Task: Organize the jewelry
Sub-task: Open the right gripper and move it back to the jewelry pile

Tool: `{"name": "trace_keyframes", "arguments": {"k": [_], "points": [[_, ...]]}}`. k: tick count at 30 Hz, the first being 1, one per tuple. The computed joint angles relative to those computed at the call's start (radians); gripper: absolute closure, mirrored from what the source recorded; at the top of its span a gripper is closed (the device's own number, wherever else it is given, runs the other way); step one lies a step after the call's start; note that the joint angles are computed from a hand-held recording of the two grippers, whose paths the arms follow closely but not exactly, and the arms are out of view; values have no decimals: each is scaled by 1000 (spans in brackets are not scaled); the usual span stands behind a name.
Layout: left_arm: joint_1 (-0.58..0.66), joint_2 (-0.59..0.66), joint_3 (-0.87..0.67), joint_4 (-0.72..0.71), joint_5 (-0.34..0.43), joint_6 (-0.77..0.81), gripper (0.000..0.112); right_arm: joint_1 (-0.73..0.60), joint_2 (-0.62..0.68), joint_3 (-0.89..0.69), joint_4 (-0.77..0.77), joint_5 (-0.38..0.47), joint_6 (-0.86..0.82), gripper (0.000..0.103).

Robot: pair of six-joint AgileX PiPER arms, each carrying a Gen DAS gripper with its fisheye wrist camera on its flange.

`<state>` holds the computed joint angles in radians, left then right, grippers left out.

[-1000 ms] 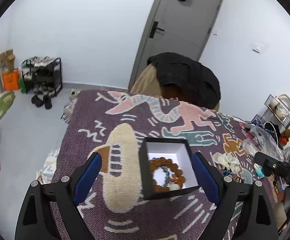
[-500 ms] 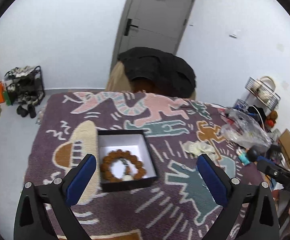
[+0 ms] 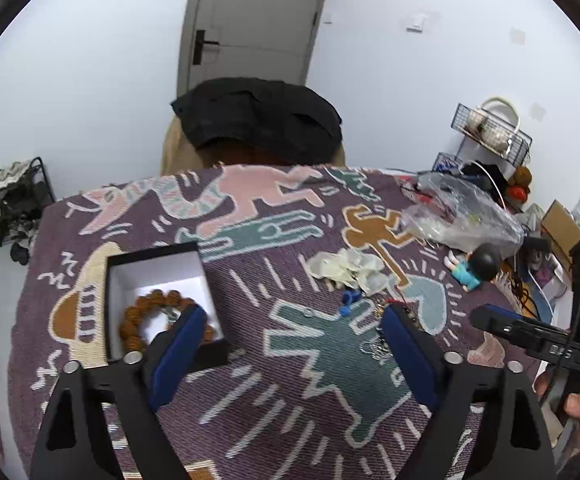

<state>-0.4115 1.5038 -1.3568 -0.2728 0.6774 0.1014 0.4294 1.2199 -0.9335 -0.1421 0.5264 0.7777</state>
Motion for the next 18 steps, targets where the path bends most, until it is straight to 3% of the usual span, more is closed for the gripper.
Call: {"name": "trace_keyframes", "arguments": {"k": [3,5,7,12,18], "points": [[-27,22,-13,13,-1,-19,30,-53,32,10,120,-22,-110,50],[-44,38,-22,25,-5,-33,32,-86,65,8,212,-30,-199,68],[-61,56,-34,42,-4,-48,36,-111,107,-3,273,-33,-260,74],[-85,100,-60,69,-5,-70,37,-137,205,-54,282,-14,-283,76],[-86,184,-123,80,29,-91,49,-140,304,-136,251,27,-284,80]]}}
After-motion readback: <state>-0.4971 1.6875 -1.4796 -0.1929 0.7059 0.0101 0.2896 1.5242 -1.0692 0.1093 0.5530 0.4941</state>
